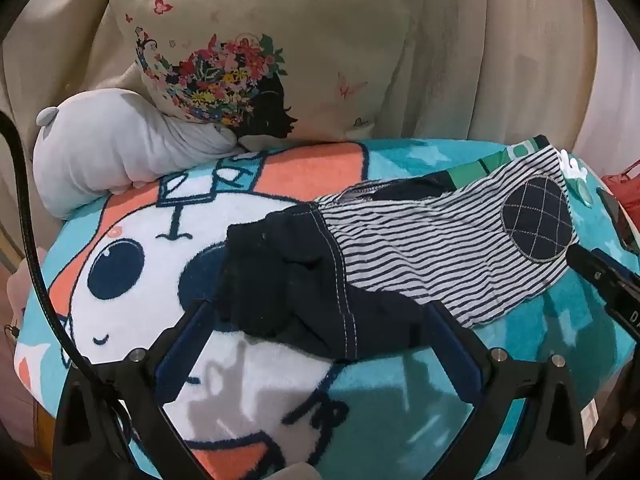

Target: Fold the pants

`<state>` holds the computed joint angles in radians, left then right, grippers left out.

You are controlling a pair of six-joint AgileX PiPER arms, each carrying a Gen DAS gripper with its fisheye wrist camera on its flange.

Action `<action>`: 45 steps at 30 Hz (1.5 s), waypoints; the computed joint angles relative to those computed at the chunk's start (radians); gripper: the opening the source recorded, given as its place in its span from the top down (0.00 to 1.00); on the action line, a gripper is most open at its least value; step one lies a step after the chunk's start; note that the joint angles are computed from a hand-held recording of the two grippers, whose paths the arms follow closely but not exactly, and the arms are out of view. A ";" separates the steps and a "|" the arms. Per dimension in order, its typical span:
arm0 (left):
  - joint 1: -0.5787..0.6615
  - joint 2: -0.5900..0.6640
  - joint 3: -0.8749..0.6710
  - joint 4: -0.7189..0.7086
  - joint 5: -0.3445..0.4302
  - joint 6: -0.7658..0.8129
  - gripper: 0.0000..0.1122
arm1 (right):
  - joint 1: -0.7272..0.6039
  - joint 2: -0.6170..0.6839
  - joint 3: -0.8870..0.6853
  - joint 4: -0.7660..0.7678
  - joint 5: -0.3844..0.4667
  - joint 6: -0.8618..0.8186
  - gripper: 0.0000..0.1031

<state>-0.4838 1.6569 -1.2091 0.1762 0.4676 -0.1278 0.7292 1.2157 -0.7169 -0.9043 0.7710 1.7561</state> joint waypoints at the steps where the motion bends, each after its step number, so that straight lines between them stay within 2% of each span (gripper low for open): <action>1: -0.001 0.000 0.001 0.003 0.000 -0.002 0.08 | 0.003 0.000 -0.001 -0.002 0.003 0.004 0.32; 8: -0.003 0.024 0.071 0.057 -0.067 -0.041 0.08 | 0.040 0.022 -0.016 -0.020 0.025 0.052 0.32; 10: -0.008 0.036 0.068 0.077 -0.055 -0.055 0.08 | -0.033 -0.038 0.063 -0.011 -0.055 0.043 0.32; 19: -0.012 0.053 0.120 0.110 -0.078 -0.091 0.08 | -0.049 -0.038 0.081 0.000 -0.083 0.049 0.32; 27: -0.003 0.087 0.067 0.031 -0.015 -0.013 0.08 | -0.063 -0.028 0.093 0.007 -0.112 0.054 0.32; 31: 0.007 0.084 0.070 -0.011 -0.016 0.017 0.08 | -0.075 -0.022 0.089 0.021 -0.123 0.039 0.32; 38: 0.045 0.092 0.060 -0.168 -0.013 0.145 0.08 | -0.080 -0.019 0.094 0.025 -0.136 0.044 0.32; 45: 0.044 0.088 0.068 -0.166 -0.029 0.151 0.08 | -0.081 -0.015 0.094 0.029 -0.142 0.042 0.32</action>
